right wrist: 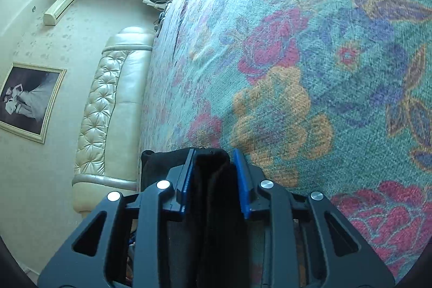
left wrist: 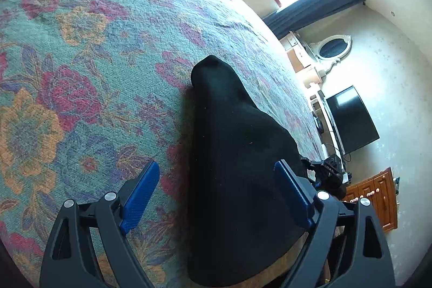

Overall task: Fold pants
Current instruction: 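Open both tools and release the folded pants onto the bed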

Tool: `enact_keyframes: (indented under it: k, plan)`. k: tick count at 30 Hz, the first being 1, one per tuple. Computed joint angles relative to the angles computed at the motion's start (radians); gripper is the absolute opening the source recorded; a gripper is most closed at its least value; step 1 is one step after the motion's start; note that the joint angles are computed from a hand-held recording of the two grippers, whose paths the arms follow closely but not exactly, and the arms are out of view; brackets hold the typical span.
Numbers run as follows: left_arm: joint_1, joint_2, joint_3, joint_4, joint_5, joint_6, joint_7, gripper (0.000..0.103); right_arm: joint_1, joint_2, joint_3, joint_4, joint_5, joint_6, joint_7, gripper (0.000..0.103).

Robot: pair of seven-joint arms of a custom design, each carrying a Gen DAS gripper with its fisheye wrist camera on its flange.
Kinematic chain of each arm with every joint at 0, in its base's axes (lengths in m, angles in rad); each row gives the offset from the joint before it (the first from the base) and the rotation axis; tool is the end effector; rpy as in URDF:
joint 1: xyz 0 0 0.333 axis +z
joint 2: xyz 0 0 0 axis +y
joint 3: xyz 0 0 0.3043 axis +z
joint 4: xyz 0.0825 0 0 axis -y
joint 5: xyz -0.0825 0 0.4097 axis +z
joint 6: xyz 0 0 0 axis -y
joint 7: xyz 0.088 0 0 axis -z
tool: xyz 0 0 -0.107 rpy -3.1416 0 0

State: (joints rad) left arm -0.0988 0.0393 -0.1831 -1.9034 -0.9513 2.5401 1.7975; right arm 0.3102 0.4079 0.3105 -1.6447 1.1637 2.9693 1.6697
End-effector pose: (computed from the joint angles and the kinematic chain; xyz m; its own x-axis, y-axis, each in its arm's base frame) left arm 0.6150 -0.1665 0.5185 -0.0728 -0.7199 0.6903 -0.8663 -0.2973 -0.4014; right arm 0.6342 0.3392 0.4352 -0.2528 -0.4137 -0.8746 -0.7732 0.6298 -0.0744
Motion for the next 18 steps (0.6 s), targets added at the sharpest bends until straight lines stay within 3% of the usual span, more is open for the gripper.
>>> enact_keyframes:
  k: [2,6,11,18]
  plan:
    - [-0.004,0.014,-0.005,0.005,0.008,-0.001,-0.011,0.085,0.011,0.002,-0.017,-0.002,-0.037,-0.006,0.022,0.022]
    - [-0.003,0.020,-0.009,-0.008,0.063,0.000,-0.042,0.085,-0.007,-0.001,0.007,-0.007,-0.001,0.010,-0.024,0.024]
    - [0.001,0.026,-0.015,-0.009,0.051,0.008,-0.019,0.086,-0.046,-0.035,0.075,-0.036,0.224,0.071,-0.252,0.038]
    - [-0.003,0.045,-0.021,0.004,0.077,0.016,-0.012,0.091,0.013,-0.127,0.018,-0.126,0.335,0.062,-0.331,0.047]
